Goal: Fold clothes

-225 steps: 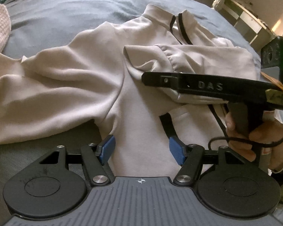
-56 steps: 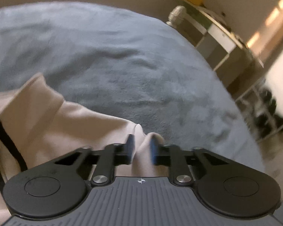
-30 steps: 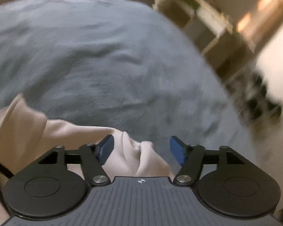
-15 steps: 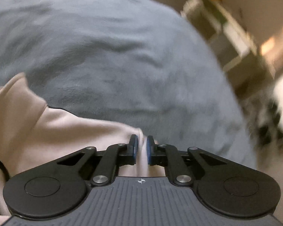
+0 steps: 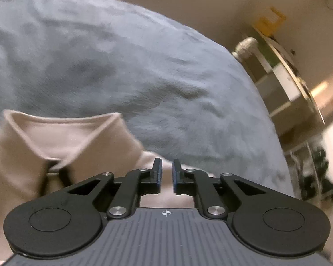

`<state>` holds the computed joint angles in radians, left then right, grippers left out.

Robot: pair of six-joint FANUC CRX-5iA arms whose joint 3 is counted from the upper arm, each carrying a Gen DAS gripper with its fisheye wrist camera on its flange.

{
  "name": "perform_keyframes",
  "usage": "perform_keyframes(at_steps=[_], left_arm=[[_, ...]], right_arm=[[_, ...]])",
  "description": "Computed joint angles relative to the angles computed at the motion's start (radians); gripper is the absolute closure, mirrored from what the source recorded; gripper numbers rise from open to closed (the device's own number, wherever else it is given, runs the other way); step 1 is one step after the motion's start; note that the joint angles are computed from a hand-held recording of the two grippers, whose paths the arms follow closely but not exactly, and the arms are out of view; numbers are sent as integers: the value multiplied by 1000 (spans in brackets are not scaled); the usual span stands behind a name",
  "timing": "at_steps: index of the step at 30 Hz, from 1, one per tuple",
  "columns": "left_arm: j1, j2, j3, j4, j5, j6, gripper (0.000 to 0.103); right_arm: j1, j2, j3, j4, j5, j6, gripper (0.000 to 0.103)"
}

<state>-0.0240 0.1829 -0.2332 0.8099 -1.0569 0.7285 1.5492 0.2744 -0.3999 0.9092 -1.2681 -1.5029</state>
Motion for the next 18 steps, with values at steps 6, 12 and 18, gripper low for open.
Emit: perform_keyframes(at_steps=[6, 12, 18], left_arm=[[132, -39, 20, -99, -135, -128, 78], [205, -84, -70, -118, -200, -271, 77], [223, -128, -180, -104, -189, -423, 77]], right_arm=[[-13, 6, 56, -5, -44, 109, 76], [-183, -97, -144, 343, 257, -158, 38], [-316, -137, -232, 494, 485, -315, 42]])
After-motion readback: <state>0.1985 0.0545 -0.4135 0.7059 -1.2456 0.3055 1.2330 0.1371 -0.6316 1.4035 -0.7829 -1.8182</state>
